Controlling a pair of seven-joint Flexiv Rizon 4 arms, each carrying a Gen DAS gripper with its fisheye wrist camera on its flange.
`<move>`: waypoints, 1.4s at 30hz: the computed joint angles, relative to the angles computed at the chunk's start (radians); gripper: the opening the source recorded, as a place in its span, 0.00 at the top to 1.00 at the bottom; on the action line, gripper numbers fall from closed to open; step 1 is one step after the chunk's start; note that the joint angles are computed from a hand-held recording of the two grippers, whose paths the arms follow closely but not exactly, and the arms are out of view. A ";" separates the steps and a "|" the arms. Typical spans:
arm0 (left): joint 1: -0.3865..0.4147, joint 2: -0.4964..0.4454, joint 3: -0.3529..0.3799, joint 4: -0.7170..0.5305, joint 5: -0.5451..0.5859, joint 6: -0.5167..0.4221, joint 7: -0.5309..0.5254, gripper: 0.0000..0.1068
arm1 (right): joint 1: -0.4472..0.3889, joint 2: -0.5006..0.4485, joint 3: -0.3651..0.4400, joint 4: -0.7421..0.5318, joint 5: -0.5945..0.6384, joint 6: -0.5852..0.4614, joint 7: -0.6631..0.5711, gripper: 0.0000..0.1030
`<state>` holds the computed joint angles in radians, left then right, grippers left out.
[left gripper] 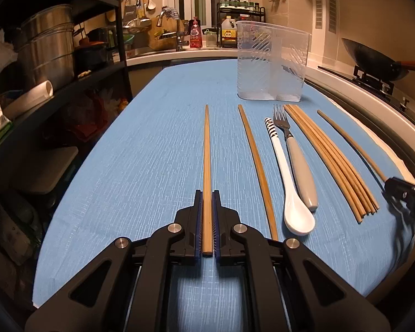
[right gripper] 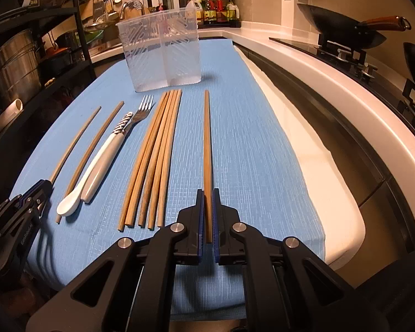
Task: Organize utensils
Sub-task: 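Close the left tool on a loose chopstick while the right tool grasps another chopstick, then lift both chopsticks, carry them over the clear holder and open both tools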
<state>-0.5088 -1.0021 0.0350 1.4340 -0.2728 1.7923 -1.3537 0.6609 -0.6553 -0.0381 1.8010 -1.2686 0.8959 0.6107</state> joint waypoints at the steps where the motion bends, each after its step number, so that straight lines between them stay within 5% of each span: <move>1: 0.001 0.007 -0.001 0.012 0.008 0.017 0.002 0.94 | 0.004 0.004 -0.001 0.002 -0.005 -0.007 0.002 0.95; 12: 0.045 0.099 -0.064 0.138 0.048 0.193 0.081 0.94 | 0.035 0.067 0.014 0.041 -0.131 -0.157 0.056 0.95; 23: 0.117 0.161 -0.171 0.148 0.094 0.235 0.114 0.94 | 0.017 0.114 0.061 0.065 -0.264 -0.283 0.131 0.95; 35: 0.305 0.167 -0.403 0.073 0.235 0.087 0.060 0.94 | -0.016 0.165 0.091 0.066 -0.281 -0.287 0.078 0.95; 42: 0.431 0.128 -0.588 0.023 0.243 -0.056 0.112 0.94 | -0.046 0.194 0.092 0.051 -0.288 -0.249 0.038 0.95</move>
<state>-0.0780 -0.8746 -0.5527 1.4571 -0.0302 1.7366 -1.2412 0.6145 -0.4609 0.0537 1.8523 -1.5570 0.6468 0.6487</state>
